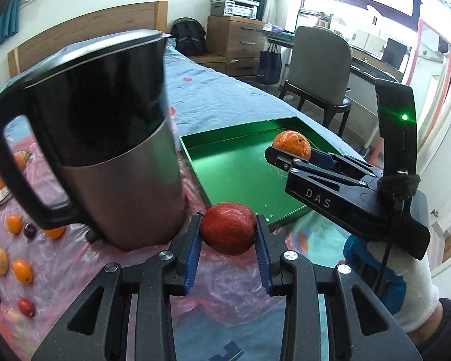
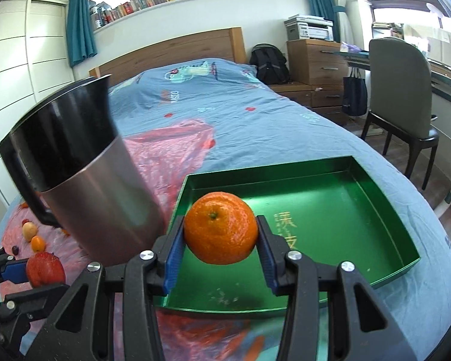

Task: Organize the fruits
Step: 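Carry the apple in the left tool and orange in the right tool to the green tray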

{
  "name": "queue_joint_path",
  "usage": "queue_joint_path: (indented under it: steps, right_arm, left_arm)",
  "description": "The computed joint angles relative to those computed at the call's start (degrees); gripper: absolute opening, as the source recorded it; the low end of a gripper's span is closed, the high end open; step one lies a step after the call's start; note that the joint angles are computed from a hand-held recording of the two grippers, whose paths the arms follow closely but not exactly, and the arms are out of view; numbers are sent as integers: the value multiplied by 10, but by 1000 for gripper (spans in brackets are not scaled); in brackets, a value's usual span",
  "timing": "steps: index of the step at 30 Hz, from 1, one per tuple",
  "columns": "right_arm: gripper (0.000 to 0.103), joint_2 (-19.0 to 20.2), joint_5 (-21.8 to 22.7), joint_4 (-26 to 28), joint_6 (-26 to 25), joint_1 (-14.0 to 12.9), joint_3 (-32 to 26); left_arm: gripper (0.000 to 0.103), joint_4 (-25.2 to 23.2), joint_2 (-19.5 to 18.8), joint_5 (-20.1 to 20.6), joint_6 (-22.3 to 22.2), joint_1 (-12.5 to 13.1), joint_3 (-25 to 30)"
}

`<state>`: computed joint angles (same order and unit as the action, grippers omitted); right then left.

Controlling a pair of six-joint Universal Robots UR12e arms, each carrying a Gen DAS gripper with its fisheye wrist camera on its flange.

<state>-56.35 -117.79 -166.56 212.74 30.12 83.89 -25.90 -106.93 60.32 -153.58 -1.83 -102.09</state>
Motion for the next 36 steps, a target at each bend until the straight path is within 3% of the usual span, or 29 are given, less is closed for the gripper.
queue_joint_path:
  steps: [9, 18, 23, 31, 36]
  right_arm:
    - [71, 10, -27, 4, 0, -37, 7]
    - [71, 24, 10, 78, -4, -56, -7]
    - [71, 23, 20, 110, 10, -59, -8]
    - [72, 26, 19, 108, 11, -58, -8]
    - [72, 29, 8, 116, 9, -56, -12]
  left_arm:
    - [29, 2, -71, 23, -27, -44, 74]
    - [29, -8, -125, 65, -37, -64, 138]
    - [29, -51, -145, 85, -42, -78, 172]
    - [29, -112, -163, 102, -56, -83, 194]
    - [29, -116, -165, 114, -60, -85, 193]
